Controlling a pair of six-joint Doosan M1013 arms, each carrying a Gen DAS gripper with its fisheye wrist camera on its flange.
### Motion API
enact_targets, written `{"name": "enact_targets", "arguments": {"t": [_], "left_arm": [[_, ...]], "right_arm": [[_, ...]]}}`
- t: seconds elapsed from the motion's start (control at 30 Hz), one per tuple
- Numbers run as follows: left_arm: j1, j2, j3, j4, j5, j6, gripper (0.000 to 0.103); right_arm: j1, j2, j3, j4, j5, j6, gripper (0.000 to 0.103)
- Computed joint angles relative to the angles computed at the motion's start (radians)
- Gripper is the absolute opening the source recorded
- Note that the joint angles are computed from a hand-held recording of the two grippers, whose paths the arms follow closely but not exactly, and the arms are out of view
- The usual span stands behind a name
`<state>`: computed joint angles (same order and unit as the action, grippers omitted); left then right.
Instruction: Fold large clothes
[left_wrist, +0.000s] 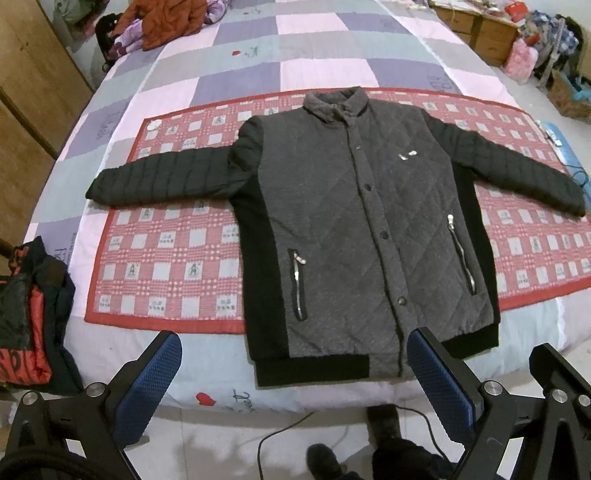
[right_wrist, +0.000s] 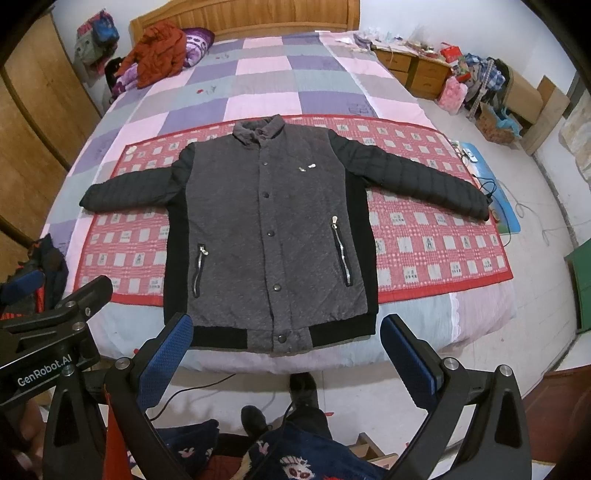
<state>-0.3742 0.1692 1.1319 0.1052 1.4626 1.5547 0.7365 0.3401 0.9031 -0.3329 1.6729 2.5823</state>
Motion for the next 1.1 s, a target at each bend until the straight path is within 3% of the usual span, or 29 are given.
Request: {"name": "enact_targets", "arguments": {"t": [0.93,1.1], "left_arm": [[0.06,-0.045,0.051,-0.069,-0.072,0.112,0.101],[0.074,-0.052,0.058,-0.082,-0.081,0.125,0.101]], "right_arm": [[0.029,0.011,-0.03,-0.033,0.029,0.021,0.103],[0.038,0.039,-0.094,-0.05,0.063,0.01,0.103]]}}
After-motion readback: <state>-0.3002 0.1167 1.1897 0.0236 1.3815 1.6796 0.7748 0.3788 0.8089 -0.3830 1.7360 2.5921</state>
